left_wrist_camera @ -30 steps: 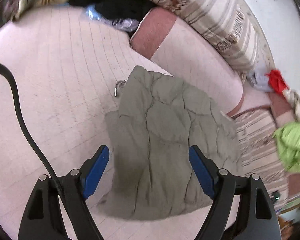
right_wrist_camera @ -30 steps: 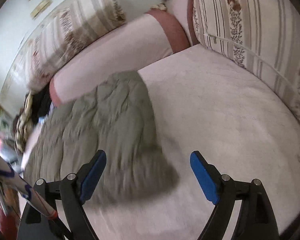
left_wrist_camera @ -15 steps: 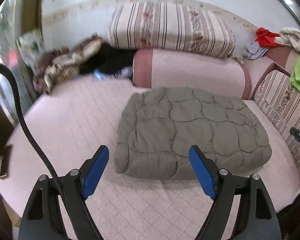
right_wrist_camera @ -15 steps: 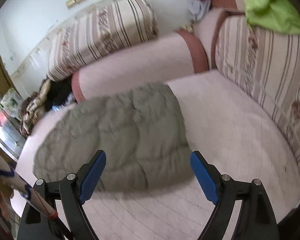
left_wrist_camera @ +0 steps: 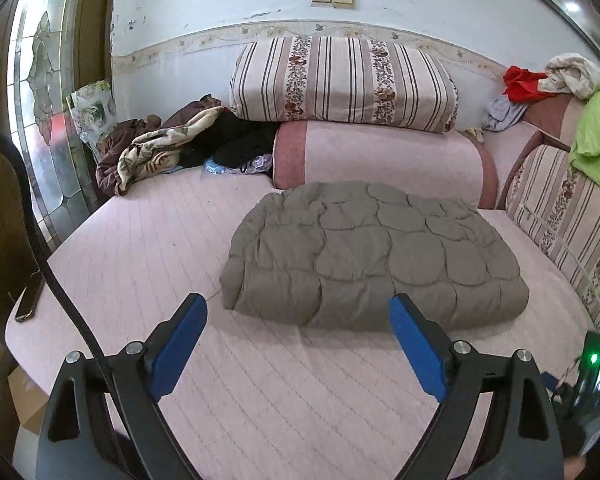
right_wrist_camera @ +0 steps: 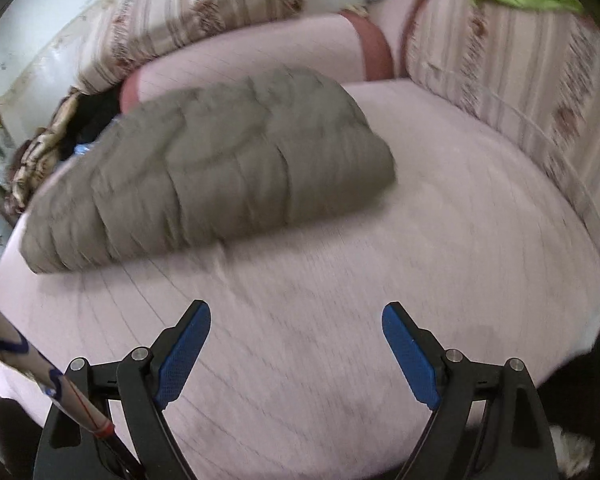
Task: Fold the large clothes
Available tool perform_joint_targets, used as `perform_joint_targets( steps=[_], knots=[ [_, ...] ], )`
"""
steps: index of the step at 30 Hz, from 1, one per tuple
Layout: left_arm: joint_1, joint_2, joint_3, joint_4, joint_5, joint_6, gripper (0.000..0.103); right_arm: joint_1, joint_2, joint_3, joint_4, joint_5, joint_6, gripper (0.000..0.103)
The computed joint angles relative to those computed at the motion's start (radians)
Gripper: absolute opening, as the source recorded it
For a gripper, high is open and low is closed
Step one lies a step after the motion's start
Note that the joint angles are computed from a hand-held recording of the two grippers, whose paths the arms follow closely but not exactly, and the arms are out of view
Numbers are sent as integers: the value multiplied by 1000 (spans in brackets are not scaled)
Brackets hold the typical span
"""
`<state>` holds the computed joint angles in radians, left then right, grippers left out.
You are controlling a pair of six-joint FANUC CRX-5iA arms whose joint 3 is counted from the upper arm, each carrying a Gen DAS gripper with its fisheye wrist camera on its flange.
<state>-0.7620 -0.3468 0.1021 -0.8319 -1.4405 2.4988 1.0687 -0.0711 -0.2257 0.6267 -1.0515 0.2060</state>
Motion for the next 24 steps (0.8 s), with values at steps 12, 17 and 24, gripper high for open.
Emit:
perform_joint_targets(
  steps=[12, 17, 24],
  knots=[
    [-148, 63, 61, -98, -129, 79, 92, 74, -37, -129, 150, -30, -146, 91],
    [-189, 69, 76, -132, -157, 106, 92, 88, -40, -146, 192, -39, -173, 91],
    [-247, 55, 67, -176, -186, 134, 92, 116, -23, -147, 243, -84, -180, 91]
  ],
)
